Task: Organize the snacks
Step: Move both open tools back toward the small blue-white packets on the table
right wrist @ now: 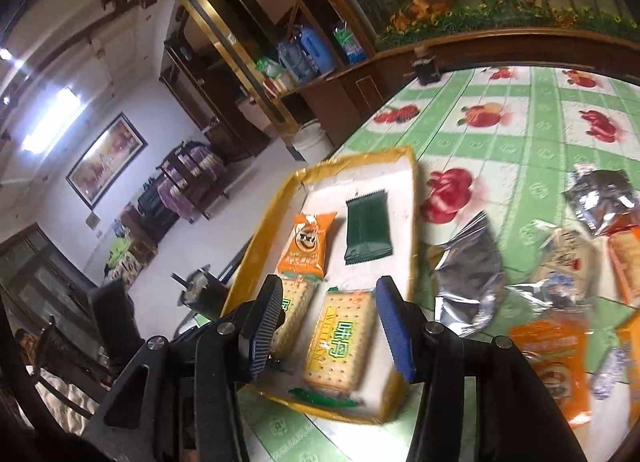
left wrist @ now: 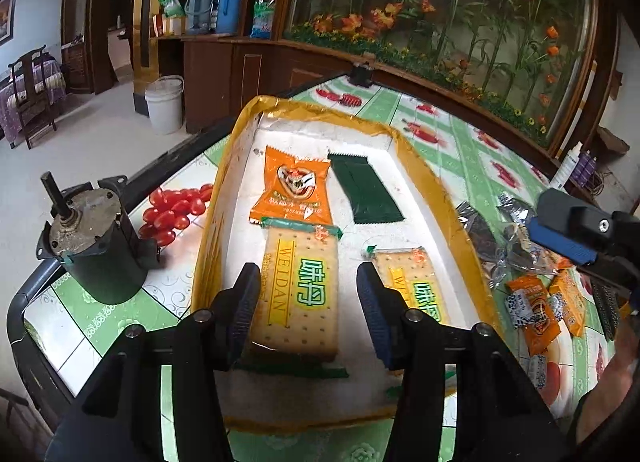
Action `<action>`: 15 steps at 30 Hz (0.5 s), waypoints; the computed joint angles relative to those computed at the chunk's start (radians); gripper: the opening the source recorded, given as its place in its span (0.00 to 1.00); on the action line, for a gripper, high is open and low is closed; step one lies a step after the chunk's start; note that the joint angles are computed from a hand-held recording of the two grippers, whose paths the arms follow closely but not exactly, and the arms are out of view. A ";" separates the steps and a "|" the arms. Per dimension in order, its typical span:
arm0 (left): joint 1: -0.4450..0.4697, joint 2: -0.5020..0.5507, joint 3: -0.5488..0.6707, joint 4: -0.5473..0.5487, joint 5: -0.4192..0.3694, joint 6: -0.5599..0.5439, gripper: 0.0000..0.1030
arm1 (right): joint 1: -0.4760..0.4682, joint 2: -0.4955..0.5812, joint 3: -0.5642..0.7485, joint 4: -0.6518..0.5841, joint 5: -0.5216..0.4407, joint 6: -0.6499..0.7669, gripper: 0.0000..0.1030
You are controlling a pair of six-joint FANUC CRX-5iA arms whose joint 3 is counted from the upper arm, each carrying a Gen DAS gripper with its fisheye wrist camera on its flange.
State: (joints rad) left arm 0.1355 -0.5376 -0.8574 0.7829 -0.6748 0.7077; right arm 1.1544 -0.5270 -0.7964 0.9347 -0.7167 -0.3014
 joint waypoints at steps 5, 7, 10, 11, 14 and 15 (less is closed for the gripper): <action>-0.016 -0.060 -0.028 0.026 -0.002 -0.049 0.47 | 0.117 -0.178 -0.058 -0.031 -0.163 0.002 0.46; -0.030 -0.074 -0.027 0.040 -0.013 -0.069 0.47 | 0.195 -0.253 -0.089 -0.023 -0.277 -0.026 0.46; -0.069 -0.089 -0.019 0.044 -0.015 -0.079 0.47 | 0.351 -0.386 -0.148 -0.020 -0.471 -0.100 0.44; -0.080 -0.090 -0.018 0.046 -0.018 -0.079 0.47 | 0.402 -0.415 -0.159 -0.032 -0.539 -0.125 0.43; -0.106 -0.078 -0.006 0.059 -0.069 -0.088 0.47 | 0.470 -0.453 -0.169 -0.087 -0.632 -0.154 0.38; -0.114 -0.069 0.001 0.059 -0.100 -0.090 0.47 | 0.460 -0.448 -0.162 -0.115 -0.634 -0.147 0.37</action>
